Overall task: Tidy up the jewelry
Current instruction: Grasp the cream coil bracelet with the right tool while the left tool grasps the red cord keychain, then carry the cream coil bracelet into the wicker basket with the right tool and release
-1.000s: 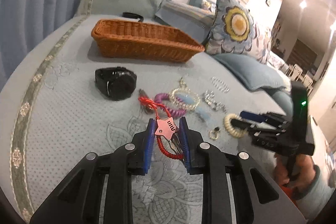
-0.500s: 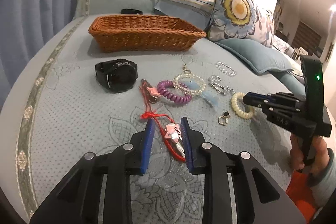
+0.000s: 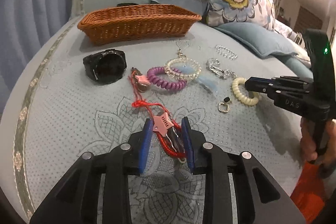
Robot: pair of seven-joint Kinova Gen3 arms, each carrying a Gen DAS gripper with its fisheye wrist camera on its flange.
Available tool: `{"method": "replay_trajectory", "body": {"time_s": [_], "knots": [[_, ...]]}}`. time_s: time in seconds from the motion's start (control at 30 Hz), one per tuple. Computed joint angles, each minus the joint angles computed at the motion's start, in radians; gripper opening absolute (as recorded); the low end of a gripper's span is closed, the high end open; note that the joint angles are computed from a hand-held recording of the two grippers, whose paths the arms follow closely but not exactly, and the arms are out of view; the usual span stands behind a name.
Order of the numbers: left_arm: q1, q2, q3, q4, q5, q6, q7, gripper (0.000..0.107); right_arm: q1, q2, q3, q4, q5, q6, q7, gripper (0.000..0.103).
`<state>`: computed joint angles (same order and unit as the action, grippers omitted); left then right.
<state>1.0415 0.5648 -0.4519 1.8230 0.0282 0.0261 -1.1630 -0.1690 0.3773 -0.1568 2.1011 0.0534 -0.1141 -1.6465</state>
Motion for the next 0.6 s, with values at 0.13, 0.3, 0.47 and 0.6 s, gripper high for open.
{"method": "replay_trajectory", "body": {"time_s": [0.13, 0.3, 0.47, 0.6], "knots": [[0.034, 0.021, -0.04, -0.018, -0.001, 0.022, 0.017, 0.024, -0.007, 0.004, 0.005, -0.007, 0.001, 0.01, 0.001, 0.01], [0.016, 0.021, -0.022, -0.014, -0.013, 0.009, 0.029, 0.024, -0.045, 0.008, 0.041, -0.011, -0.012, 0.013, 0.015, 0.011], [-0.077, -0.013, 0.077, 0.032, 0.004, -0.067, 0.0, 0.014, -0.039, 0.007, 0.035, -0.003, -0.019, -0.009, 0.019, 0.01], [-0.137, -0.037, 0.138, 0.069, 0.05, -0.129, -0.033, 0.01, -0.026, 0.004, 0.028, 0.005, -0.023, -0.025, 0.007, 0.01]]}}
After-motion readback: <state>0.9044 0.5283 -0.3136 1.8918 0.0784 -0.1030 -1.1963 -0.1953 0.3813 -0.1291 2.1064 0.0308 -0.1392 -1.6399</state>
